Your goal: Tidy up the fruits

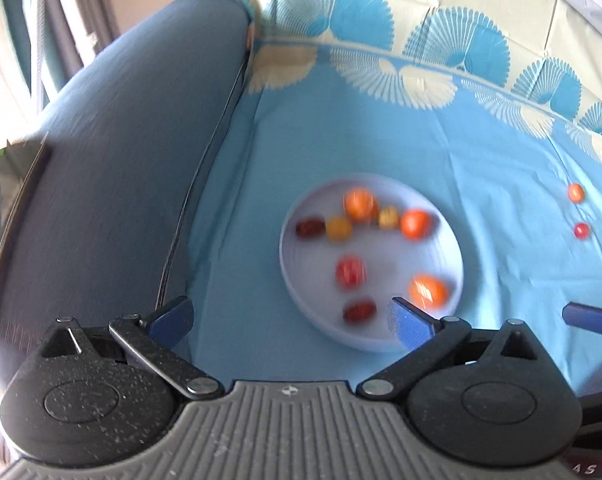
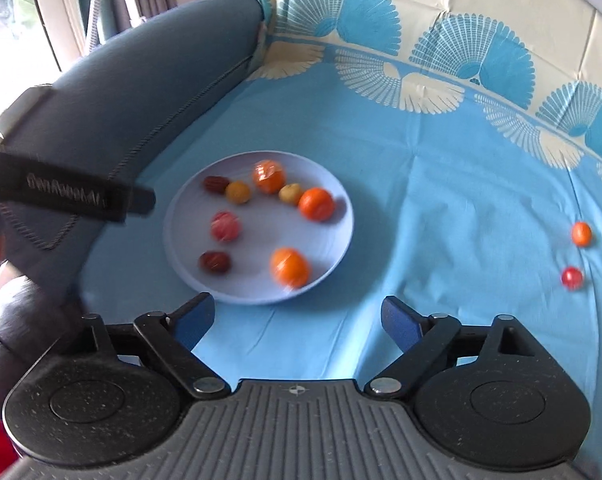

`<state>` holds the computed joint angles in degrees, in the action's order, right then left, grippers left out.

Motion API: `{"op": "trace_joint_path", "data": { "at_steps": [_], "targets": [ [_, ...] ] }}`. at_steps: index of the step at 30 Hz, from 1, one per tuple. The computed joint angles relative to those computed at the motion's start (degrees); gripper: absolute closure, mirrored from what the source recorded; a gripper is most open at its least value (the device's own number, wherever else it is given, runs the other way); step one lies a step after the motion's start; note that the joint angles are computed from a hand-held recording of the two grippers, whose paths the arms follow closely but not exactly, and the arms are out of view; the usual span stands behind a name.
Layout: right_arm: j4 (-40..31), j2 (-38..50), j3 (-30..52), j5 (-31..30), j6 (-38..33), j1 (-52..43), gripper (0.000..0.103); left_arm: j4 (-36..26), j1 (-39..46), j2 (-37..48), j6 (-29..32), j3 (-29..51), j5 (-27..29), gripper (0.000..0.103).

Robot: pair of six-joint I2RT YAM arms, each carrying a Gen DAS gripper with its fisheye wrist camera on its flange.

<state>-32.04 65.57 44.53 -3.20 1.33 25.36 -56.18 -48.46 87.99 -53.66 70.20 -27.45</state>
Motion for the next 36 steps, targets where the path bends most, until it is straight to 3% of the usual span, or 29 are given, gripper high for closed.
{"op": "trace_joint_path", "data": {
  "at_steps": [8, 12, 17, 26, 36],
  "targets": [
    [-11.5, -15.8, -0.2, 2.2, 4.6, 4.3, 0.007, -12.9, -14.1, -6.9, -16.3, 0.6, -5.6, 0.0],
    [-16.3, -21.9, 0.1, 4.4, 7.4, 6.3, 0.006, -19.8, -21.3, -6.6, -24.2, 4.0, -9.8, 0.0],
    [-20.2, -28.1, 0.6, 8.3, 10.2, 10.3, 0.005, -25.3, -26.8, -4.6, -29.9, 8.2, -12.1, 0.0],
    [-25.2, -34.6, 1.8, 15.8, 14.1, 16.5, 0.004, -30.5, -32.6, -0.2, -35.1, 14.5, -14.5, 0.0],
    [-26.3, -37.9, 1.3, 15.2, 13.2, 14.8, 0.004, -31.5, -32.9, 1.2, -35.3, 16.7, -14.6, 0.0]
  ]
}}
